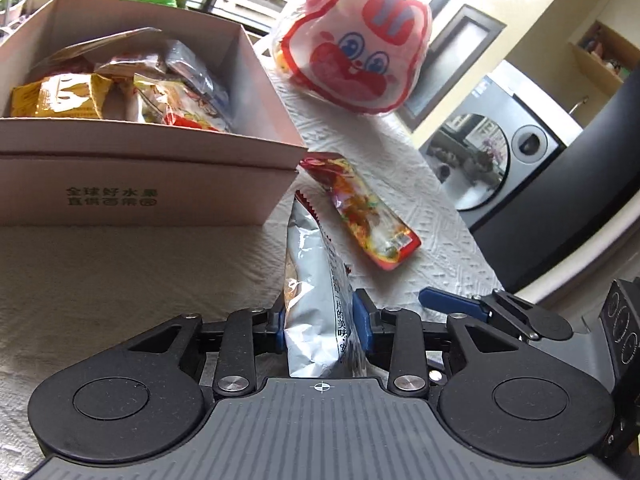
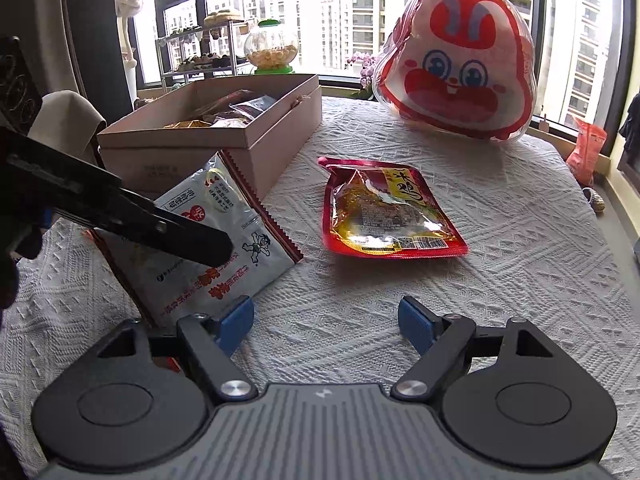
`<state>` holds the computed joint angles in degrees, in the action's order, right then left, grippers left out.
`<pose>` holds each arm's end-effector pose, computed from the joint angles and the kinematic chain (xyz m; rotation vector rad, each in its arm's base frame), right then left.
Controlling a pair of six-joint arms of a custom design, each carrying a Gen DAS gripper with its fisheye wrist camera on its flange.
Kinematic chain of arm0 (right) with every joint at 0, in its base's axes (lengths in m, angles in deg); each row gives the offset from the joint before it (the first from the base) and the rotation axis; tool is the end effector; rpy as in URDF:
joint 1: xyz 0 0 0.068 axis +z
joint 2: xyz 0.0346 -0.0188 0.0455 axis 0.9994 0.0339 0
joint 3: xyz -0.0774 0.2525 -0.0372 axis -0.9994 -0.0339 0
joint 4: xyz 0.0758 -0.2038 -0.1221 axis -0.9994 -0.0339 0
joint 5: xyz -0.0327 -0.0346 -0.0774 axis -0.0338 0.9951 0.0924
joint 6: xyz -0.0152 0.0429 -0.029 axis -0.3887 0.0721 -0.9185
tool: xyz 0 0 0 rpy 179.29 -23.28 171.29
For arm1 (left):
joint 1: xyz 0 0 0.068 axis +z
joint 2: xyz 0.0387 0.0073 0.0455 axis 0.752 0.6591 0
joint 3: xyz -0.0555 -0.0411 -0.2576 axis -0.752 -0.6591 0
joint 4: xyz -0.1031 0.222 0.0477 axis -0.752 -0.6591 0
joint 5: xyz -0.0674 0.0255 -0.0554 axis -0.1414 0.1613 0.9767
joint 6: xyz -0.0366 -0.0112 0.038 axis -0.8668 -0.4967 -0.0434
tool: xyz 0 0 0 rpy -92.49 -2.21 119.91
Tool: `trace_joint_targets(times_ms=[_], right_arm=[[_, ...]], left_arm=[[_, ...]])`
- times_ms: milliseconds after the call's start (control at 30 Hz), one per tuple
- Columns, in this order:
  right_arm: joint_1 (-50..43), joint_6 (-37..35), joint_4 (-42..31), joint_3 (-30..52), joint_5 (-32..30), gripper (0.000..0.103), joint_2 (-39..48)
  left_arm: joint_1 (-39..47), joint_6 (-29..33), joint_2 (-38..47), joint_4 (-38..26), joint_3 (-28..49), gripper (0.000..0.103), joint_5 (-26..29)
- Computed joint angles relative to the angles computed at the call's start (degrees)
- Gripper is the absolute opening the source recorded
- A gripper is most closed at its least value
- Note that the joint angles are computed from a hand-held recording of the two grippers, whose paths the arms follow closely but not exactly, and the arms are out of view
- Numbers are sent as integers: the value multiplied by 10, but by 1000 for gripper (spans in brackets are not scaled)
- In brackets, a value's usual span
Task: Organize snacks
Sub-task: 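Lift the white printed packet with the left gripper while the right gripper grasps the red packet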
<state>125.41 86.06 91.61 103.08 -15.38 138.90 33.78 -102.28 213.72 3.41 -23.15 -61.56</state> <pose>0.2950 0.2196 0.0198 -0.5097 2.2107 0.2775 0.3235 -0.0973 0.0308 -0.0817 2.3525 -0.7029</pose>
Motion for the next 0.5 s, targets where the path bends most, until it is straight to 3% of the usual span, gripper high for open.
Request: trace_joint_targets(times_ms=[100, 167, 233, 300, 500], right_arm=[[-6, -27, 19, -19, -1, 81, -19], [-7, -61, 21, -15, 34, 81, -32], [-14, -91, 11, 9, 53, 81, -35], [-36, -105, -23, 57, 27, 82, -24], [-108, 17, -212, 295, -86, 82, 80]], left_arm=[[5, -6, -18, 12, -24, 28, -6], [0, 0, -46, 10, -48, 27, -47], [-6, 1, -72, 1, -69, 27, -94], [-2, -4, -86, -5, -83, 27, -106], [16, -3, -103, -11, -108, 27, -101]])
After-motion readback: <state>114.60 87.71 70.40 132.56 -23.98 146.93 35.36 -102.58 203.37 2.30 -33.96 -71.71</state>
